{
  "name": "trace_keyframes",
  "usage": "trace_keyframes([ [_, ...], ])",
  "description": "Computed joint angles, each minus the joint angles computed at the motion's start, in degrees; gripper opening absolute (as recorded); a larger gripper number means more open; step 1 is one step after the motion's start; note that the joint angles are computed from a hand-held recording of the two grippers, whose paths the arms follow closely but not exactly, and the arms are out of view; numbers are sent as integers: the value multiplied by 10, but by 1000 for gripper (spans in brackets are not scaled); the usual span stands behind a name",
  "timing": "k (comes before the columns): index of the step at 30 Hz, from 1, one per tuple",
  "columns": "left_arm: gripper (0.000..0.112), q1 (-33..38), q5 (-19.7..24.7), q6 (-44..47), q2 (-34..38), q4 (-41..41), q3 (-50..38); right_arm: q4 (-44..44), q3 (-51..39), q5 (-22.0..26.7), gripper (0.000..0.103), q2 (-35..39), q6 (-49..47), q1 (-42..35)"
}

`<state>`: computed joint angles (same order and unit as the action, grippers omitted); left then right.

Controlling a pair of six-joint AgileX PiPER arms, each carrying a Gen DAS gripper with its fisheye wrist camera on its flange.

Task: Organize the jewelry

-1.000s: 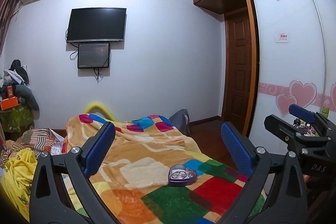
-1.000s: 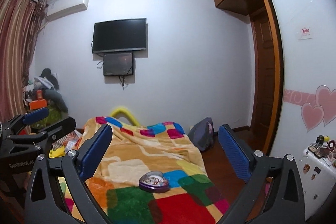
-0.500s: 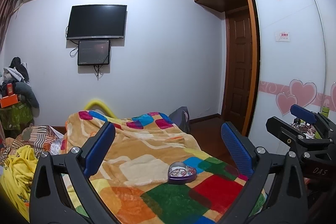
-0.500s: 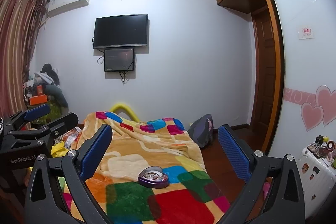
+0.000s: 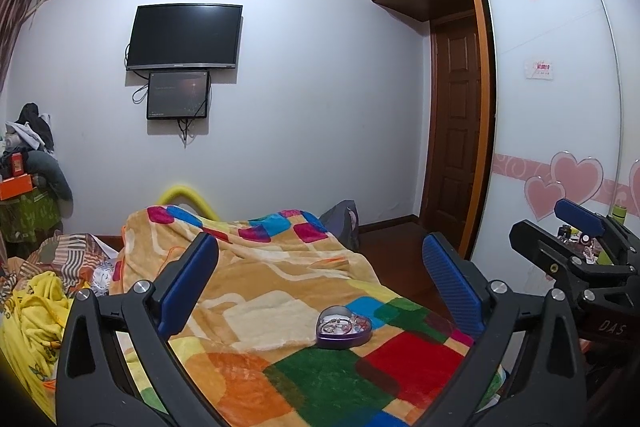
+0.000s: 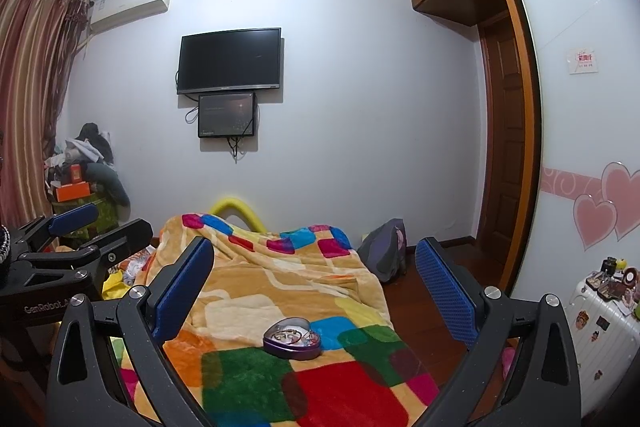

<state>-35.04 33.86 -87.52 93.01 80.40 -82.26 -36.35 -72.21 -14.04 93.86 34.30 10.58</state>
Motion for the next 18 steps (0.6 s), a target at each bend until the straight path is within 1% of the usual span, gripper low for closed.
trace_keyframes([
  [10, 103, -3, 4, 11, 2, -9, -4, -18, -2, 1, 100, 1, 20, 0],
  [18, 103, 3, -6, 17, 4, -23, -7, -47, -6, 8, 100, -1, 54, -2],
])
